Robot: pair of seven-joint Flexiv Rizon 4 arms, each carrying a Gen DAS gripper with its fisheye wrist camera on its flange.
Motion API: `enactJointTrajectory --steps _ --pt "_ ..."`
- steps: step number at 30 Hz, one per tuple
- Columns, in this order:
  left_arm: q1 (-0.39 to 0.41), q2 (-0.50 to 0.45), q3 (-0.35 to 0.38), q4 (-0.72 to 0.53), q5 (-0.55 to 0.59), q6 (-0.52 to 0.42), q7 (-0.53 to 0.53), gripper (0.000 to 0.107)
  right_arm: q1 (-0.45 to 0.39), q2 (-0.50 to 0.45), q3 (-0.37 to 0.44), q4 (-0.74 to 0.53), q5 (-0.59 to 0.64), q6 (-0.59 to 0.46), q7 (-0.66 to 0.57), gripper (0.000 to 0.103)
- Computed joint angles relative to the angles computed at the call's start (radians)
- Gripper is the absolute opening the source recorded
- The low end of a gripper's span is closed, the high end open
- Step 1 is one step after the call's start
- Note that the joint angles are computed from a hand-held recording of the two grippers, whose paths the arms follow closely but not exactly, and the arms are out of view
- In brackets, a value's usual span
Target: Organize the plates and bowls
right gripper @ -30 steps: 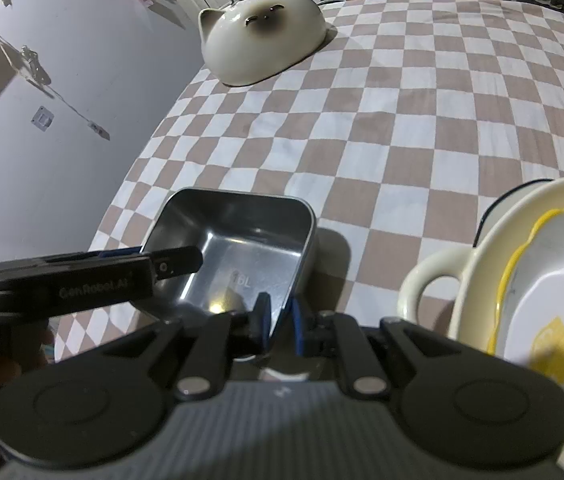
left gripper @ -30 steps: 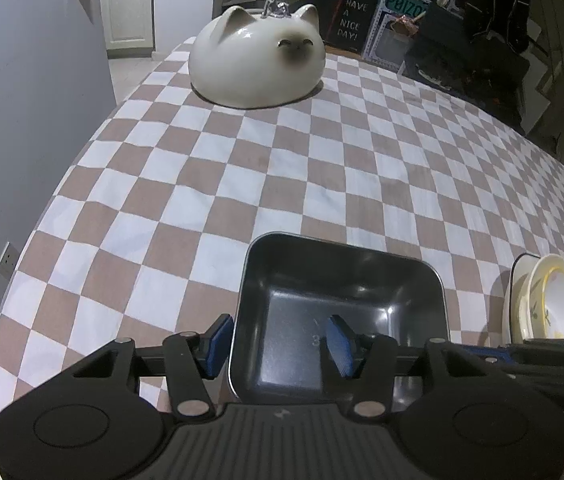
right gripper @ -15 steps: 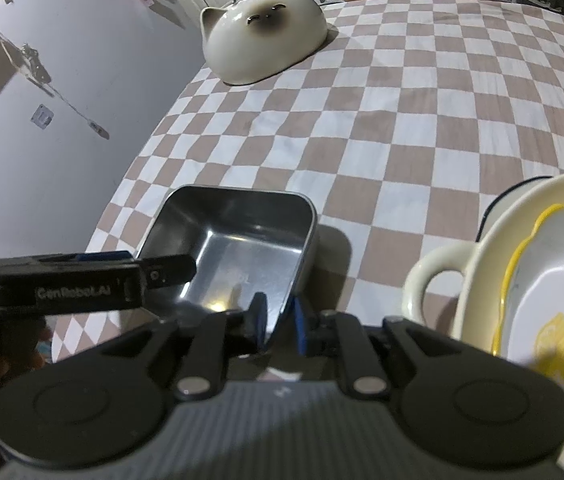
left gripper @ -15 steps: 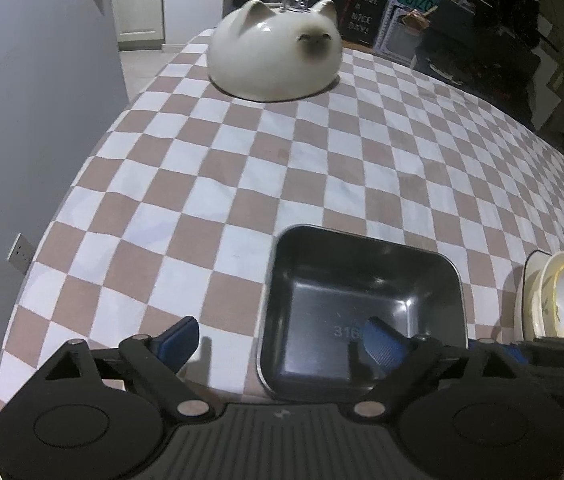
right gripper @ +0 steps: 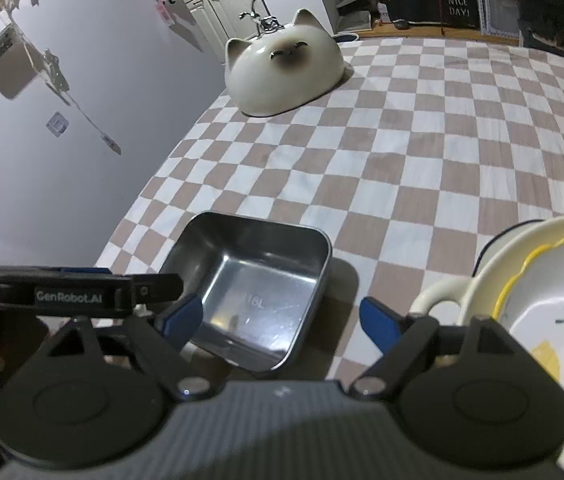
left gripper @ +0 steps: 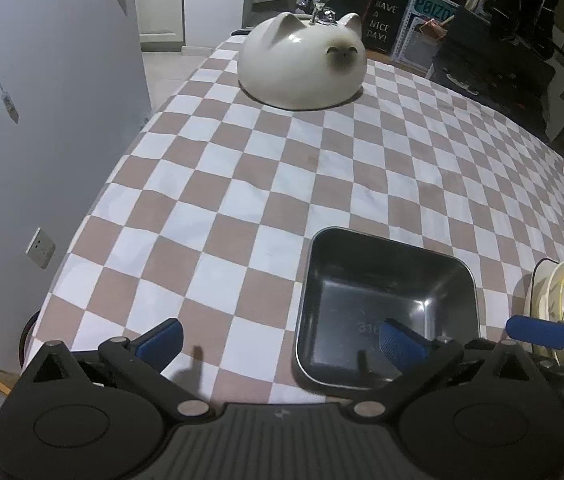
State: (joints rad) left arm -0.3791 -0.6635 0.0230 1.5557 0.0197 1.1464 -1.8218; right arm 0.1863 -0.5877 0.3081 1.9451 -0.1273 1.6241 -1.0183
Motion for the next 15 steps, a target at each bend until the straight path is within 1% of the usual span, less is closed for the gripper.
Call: enactJointTrajectory --steps 2,4,5,7,8,9,11,13,15 --pt "-0.006 0.006 0.007 0.001 0.006 0.001 -0.009 0.103 0.007 0.006 -0.009 0.004 -0.002 -0.001 0.000 0.091" --pt "-0.016 0.011 0.018 -0.001 0.017 -0.002 -0.023 0.103 0.061 0.023 -0.073 0.022 -0.009 0.013 0.022 0.098" --pt "-0.022 0.014 0.025 -0.003 0.025 -0.002 -0.032 0.103 0.065 0.027 -0.079 0.028 -0.009 0.026 0.016 0.098" --pt "-0.027 0.021 0.028 0.000 0.037 0.013 -0.045 0.103 0.044 0.030 -0.060 0.036 -0.017 0.044 0.005 0.101" --pt "-0.027 0.024 0.027 0.003 0.040 0.025 -0.049 0.103 0.046 0.036 -0.064 0.045 -0.019 0.062 0.000 0.102" --pt "-0.030 0.027 0.028 0.006 0.043 0.036 -0.057 0.103 0.075 0.049 -0.101 0.062 -0.022 0.080 0.002 0.102" --pt "-0.041 0.029 0.034 -0.001 0.050 0.045 -0.075 0.103 0.167 0.076 -0.215 0.099 -0.030 0.117 0.006 0.102" --pt "-0.052 0.026 0.038 -0.015 0.058 0.052 -0.090 0.103 0.232 0.098 -0.302 0.135 -0.027 0.159 -0.004 0.102" --pt "-0.062 0.020 0.032 -0.035 0.062 0.067 -0.097 0.103 0.227 0.115 -0.315 0.154 -0.025 0.169 -0.015 0.102"
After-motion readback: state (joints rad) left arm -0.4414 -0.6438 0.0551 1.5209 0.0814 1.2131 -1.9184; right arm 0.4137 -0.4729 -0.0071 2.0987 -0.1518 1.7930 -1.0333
